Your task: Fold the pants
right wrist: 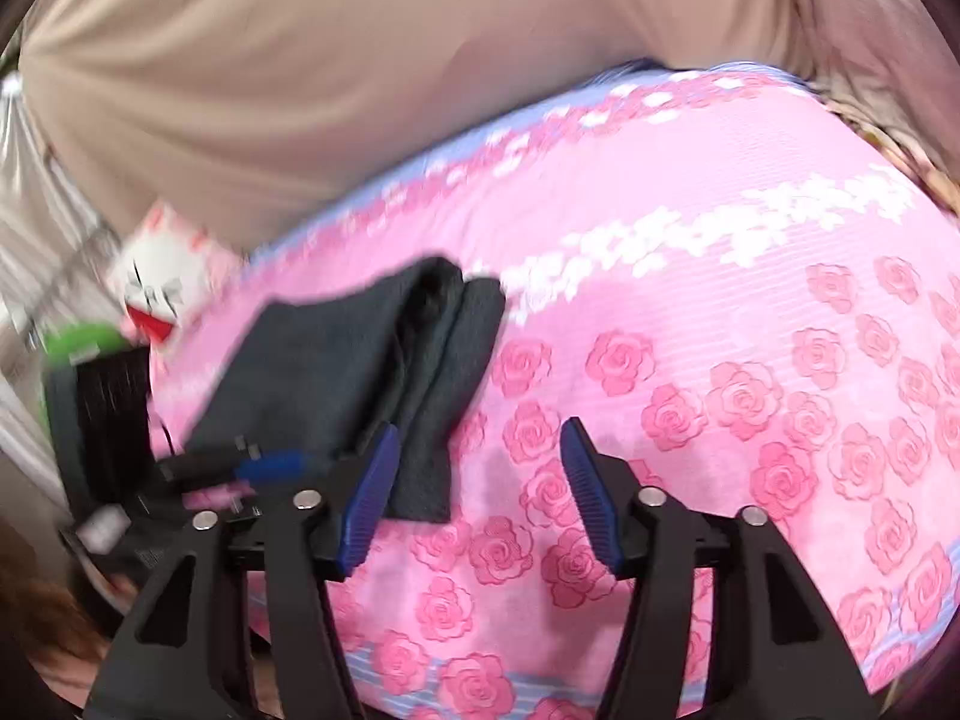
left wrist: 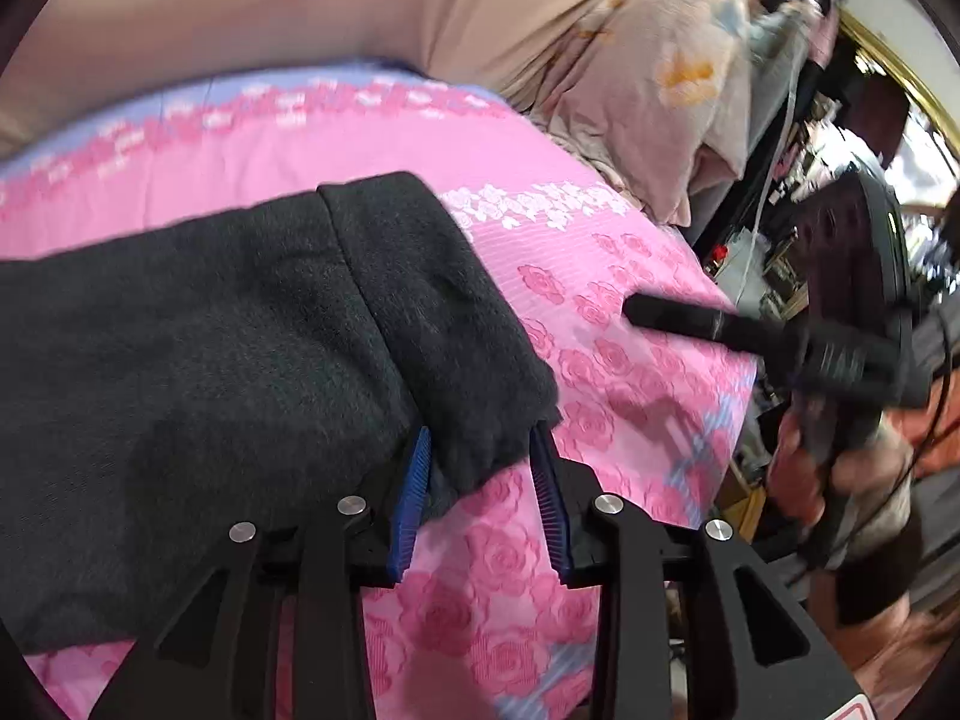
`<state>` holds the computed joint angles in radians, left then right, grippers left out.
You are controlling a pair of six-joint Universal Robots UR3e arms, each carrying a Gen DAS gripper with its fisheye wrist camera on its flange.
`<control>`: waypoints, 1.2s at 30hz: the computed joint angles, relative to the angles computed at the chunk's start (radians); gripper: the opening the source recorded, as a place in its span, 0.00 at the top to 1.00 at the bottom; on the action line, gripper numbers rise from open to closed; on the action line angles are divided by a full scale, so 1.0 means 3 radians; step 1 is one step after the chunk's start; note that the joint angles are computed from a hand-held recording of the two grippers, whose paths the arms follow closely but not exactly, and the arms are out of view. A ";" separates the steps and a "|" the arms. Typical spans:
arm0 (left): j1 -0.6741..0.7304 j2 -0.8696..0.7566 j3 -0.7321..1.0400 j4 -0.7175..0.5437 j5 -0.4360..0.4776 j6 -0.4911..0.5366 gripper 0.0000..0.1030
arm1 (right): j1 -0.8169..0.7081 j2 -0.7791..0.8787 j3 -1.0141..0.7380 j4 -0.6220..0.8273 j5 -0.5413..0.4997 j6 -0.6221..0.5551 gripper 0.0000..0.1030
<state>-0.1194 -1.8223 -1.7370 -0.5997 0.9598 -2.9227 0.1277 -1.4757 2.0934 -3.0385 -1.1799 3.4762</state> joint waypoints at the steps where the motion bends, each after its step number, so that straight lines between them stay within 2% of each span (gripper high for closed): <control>1: 0.0046 0.0082 -0.0069 -0.0015 -0.0062 0.0007 0.63 | 0.0036 0.0095 -0.0119 0.0001 0.0011 0.0000 0.35; 3: 0.0229 0.0331 -0.0274 -0.0017 -0.0297 -0.0001 0.61 | 0.0236 0.0376 -0.0499 0.0047 -0.0070 -0.0025 0.33; 4: 0.0356 0.0511 -0.0400 -0.0006 -0.0394 -0.0003 0.56 | 0.0347 0.0565 -0.0762 0.0109 -0.0164 -0.0040 0.33; 5: 0.0467 0.0675 -0.0503 0.0027 -0.0417 -0.0027 0.50 | 0.0414 0.0677 -0.0931 0.0202 -0.0235 -0.0049 0.33; 7: 0.0687 0.0949 -0.0671 0.0102 -0.0382 -0.0075 0.48 | 0.0524 0.1095 -0.1441 0.0376 -0.0308 -0.0077 0.33; 8: 0.0750 0.1020 -0.0706 0.0108 -0.0344 -0.0084 0.48 | 0.0583 0.1256 -0.1652 0.0468 -0.0361 -0.0081 0.38; 9: 0.0872 0.1124 -0.0773 0.0129 -0.0253 -0.0101 0.48 | 0.0650 0.1467 -0.1937 0.0626 -0.0446 -0.0127 0.52; 10: 0.0938 0.1160 -0.0787 0.0130 -0.0189 -0.0119 0.48 | 0.0708 0.1571 -0.2123 0.0786 -0.0535 -0.0166 0.86; 11: 0.1043 0.1218 -0.0832 0.0136 -0.0096 -0.0147 0.48 | 0.0773 0.1566 -0.2170 0.0828 -0.0699 -0.0153 0.89; 13: 0.1228 0.1304 -0.0910 0.0159 0.0020 -0.0205 0.48 | 0.0841 0.1330 -0.1987 0.0610 -0.0874 -0.0150 0.94; 16: 0.1538 0.1385 -0.1050 0.0217 0.0097 -0.0256 0.48 | 0.0774 0.1123 -0.1700 0.0527 -0.0875 -0.0109 0.93; 18: 0.1621 0.1268 -0.1078 0.0305 0.0216 -0.0309 0.48 | 0.0743 0.1275 -0.1779 0.0838 -0.0911 -0.0108 0.86; 19: 0.1645 0.1201 -0.1057 0.0298 0.0239 -0.0326 0.48 | 0.0728 0.1296 -0.1674 0.0761 -0.0924 0.0031 0.75; 21: 0.1684 0.1068 -0.1046 0.0289 0.0322 -0.0415 0.48 | 0.0696 0.1149 -0.1370 0.0444 -0.0843 0.0238 0.62; 23: 0.1820 0.1063 -0.1101 0.0176 0.0182 -0.0402 0.48 | 0.0721 0.0989 -0.1168 0.0305 -0.0927 0.0373 0.34; 25: 0.2022 0.1102 -0.1203 -0.0080 -0.0122 -0.0288 0.46 | 0.0647 0.0897 -0.0997 0.0267 -0.0692 0.0442 0.27; 28: 0.2130 0.0942 -0.1214 -0.0305 -0.0348 -0.0226 0.46 | 0.0594 0.1043 -0.1014 0.0308 -0.0360 0.0532 0.27; 29: 0.2182 0.0951 -0.1326 -0.0178 -0.0449 -0.0271 0.46 | 0.0626 0.1109 -0.1028 0.0217 -0.0384 0.0571 0.25; 30: 0.2201 0.0925 -0.1327 -0.0226 -0.0546 -0.0230 0.48 | 0.0679 0.1161 -0.1054 0.0120 -0.0461 0.0578 0.23; 31: 0.2203 0.0893 -0.1306 -0.0276 -0.0612 -0.0205 0.56 | 0.0712 0.1197 -0.1100 0.0119 -0.0498 0.0581 0.21; 32: 0.2211 0.0857 -0.1276 -0.0345 -0.0664 -0.0190 0.74 | 0.0730 0.1265 -0.1185 0.0104 -0.0497 0.0575 0.35; 33: 0.2226 0.0855 -0.1256 -0.0395 -0.0693 -0.0179 0.77 | 0.0745 0.1280 -0.1238 0.0171 -0.0502 0.0581 0.51; 34: 0.2261 0.0900 -0.1260 -0.0444 -0.0740 -0.0131 0.86 | 0.0772 0.1273 -0.1269 0.0214 -0.0520 0.0581 0.65; 35: 0.2341 0.1028 -0.1281 -0.0613 -0.0852 -0.0018 0.88 | 0.0803 0.1227 -0.1282 0.0253 -0.0566 0.0551 0.70; 36: 0.2453 0.1240 -0.1285 -0.0958 -0.0995 0.0153 0.88 | 0.0842 0.1137 -0.1286 0.0314 -0.0617 0.0499 0.70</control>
